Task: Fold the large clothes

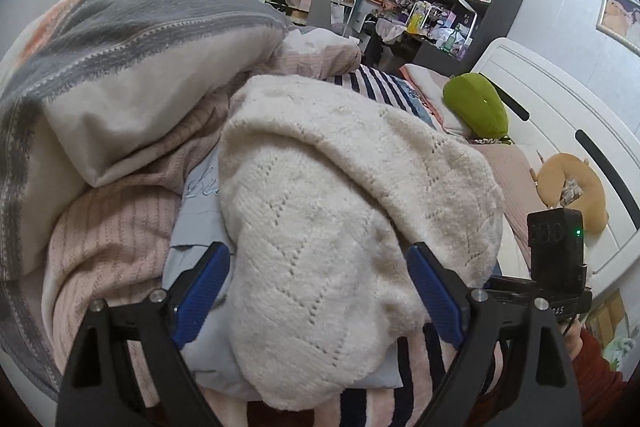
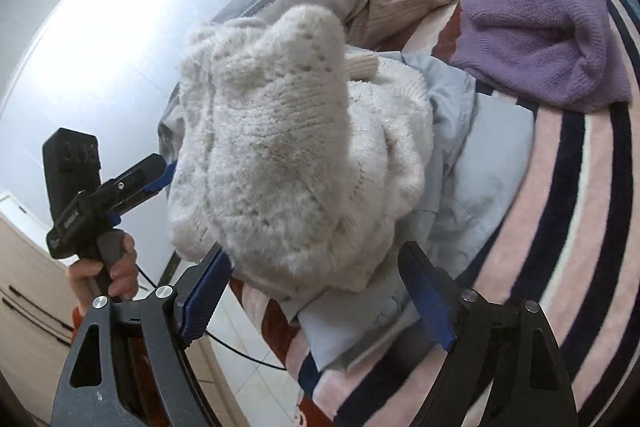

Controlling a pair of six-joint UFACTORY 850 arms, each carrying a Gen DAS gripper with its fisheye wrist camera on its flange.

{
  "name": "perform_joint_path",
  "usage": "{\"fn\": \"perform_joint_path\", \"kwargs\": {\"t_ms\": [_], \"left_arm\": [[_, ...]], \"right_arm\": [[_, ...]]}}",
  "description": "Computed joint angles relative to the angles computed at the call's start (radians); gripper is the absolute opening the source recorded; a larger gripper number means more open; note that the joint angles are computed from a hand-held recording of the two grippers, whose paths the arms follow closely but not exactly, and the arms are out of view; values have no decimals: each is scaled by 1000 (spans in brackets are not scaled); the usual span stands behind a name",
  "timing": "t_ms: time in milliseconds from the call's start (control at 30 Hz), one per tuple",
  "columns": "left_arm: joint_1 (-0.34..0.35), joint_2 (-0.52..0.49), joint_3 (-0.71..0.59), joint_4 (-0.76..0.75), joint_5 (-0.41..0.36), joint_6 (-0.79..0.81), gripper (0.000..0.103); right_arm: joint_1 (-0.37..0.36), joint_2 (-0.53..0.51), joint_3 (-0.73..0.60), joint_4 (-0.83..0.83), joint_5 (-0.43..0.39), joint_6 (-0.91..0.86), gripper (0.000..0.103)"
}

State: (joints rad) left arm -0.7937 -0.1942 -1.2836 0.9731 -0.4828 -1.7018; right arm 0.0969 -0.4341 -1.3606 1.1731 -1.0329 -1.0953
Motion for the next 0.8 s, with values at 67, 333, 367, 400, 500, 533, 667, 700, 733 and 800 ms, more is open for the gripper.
{"fn": "perform_joint_path", "kwargs": {"t_ms": [67, 333, 367, 400, 500, 533, 667, 700, 733, 800], "left_arm": [[-10, 7, 1, 16, -9, -19, 88], [-111, -8, -56, 73, -158, -85, 88], [-132, -19, -74, 81, -179, -86, 88], [-142, -29, -90, 79, -183, -79, 88], [-182, -74, -152, 84, -202, -70, 88], [-195, -91, -176, 85, -217, -65, 88], [-257, -194, -318, 90, -297, -35, 89], [-277, -233, -373, 90, -331, -18, 89], [-291, -262, -413, 98, -356, -8, 90], [-331, -345, -529, 121, -438, 18, 93]], "right_arm": [[-9, 21, 24, -7, 5, -15, 82], [-63, 92, 98, 4, -48, -60, 84], [-77, 127, 124, 1, -52, -74, 84], [-86, 140, 137, 3, -47, -96, 84], [-132, 203, 196, 9, -44, -167, 85], [-152, 221, 216, 12, -48, -188, 85], [-241, 306, 298, 24, -45, -277, 85], [-266, 326, 313, 24, -49, -298, 86], [-289, 341, 328, 27, -49, -323, 86], [-348, 377, 359, 36, -48, -383, 86]]}}
